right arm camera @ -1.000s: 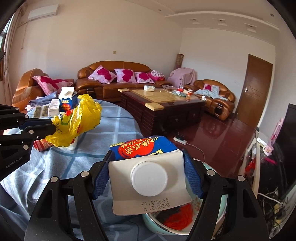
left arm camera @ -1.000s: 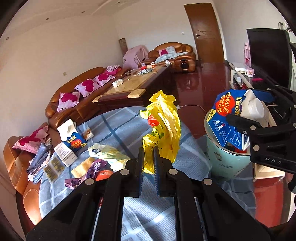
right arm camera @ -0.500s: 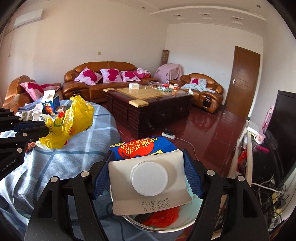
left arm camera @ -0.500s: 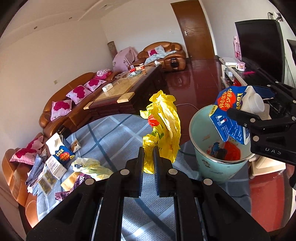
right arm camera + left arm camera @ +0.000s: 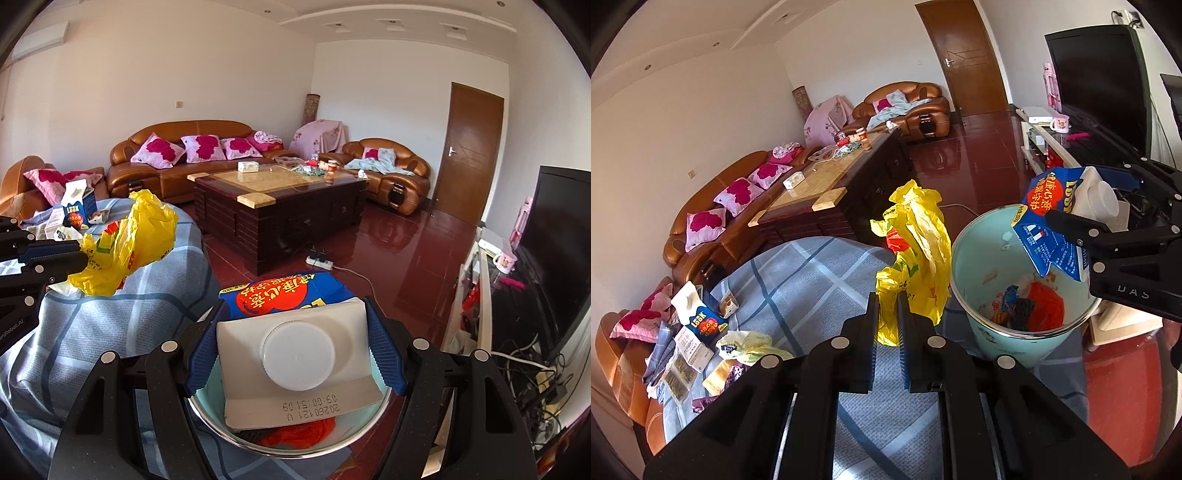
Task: Collect trash
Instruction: 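Carry the yellow bag and LOOK carton over the teal bin, then open both tools to drop the yellow bag and carton into the bin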
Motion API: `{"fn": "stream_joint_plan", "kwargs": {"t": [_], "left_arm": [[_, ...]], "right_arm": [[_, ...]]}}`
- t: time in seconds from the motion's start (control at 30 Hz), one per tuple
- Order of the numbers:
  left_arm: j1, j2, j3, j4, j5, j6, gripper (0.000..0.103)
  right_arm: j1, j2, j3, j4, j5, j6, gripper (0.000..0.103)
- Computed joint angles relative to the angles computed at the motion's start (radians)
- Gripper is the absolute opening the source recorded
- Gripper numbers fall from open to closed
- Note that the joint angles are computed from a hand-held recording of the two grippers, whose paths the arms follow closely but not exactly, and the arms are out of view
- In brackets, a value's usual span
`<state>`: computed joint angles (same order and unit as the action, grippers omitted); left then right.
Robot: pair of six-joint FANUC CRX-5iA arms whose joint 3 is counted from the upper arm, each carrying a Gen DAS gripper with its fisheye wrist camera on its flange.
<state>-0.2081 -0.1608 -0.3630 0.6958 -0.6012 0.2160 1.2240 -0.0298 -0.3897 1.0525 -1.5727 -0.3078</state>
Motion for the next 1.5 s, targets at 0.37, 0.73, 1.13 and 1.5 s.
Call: {"fn": "stream_joint_plan", "kwargs": {"t": [0.37, 0.73, 1.13, 1.5], "left_arm": [[-0.048, 0.01, 0.01, -0.04, 0.015, 0.025, 0.01], [-0.068, 0.023, 0.02, -0.045, 0.01, 0.027, 0.01], [-0.089, 0.041, 0.027, -0.053, -0.003, 0.029, 0.01], [-0.093, 0.053, 0.034, -0.061, -0.017, 0.035, 0.029]], "right_arm": [[-0.002, -0.023, -0.026, -0.02, -0.009, -0.026, 0.071], [0.001, -0.035, -0.036, -0.033, -0.022, -0.04, 0.071], [-0.005, -0.055, -0.055, -0.05, -0.018, -0.057, 0.071], [-0.012, -0.081, -0.073, -0.068, 0.006, -0.084, 0.08]]}}
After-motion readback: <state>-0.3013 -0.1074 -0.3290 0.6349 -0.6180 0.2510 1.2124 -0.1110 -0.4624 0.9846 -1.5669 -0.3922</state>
